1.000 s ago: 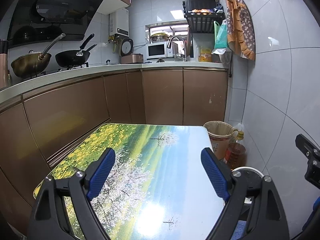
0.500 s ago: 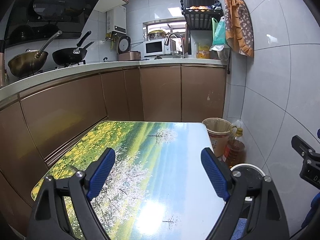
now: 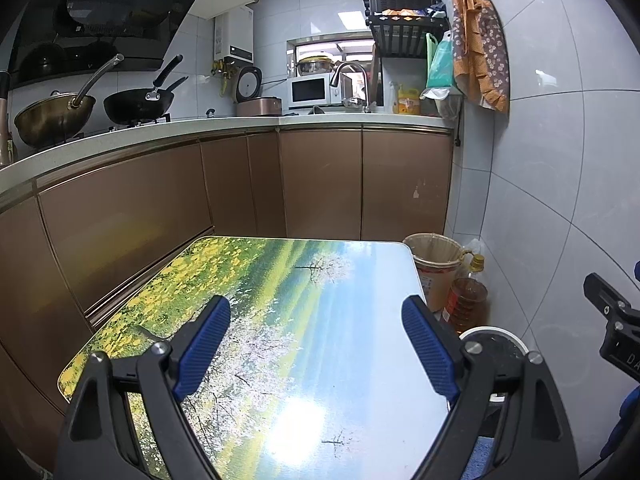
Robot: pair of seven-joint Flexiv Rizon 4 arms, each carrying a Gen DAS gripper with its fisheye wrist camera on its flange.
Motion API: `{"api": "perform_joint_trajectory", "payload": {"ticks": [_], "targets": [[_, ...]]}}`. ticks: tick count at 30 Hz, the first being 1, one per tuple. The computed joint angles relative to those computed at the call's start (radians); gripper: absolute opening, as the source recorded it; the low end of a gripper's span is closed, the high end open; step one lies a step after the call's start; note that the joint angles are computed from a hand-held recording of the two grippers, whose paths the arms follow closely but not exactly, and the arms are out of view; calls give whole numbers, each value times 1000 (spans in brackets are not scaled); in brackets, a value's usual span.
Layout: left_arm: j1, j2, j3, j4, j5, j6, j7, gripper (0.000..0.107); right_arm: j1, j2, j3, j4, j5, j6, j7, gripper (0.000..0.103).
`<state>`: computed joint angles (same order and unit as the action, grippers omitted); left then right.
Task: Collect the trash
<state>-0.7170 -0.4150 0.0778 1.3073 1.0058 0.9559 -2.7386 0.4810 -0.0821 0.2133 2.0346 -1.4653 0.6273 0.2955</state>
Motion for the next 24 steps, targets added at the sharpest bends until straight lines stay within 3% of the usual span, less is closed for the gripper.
{"api": "perform_joint_trajectory", "payload": {"ticks": [24], "targets": [[-10,8,-4,-2,28,-11,-17,87,7,4,7,0,11,-29,-5,103]]}}
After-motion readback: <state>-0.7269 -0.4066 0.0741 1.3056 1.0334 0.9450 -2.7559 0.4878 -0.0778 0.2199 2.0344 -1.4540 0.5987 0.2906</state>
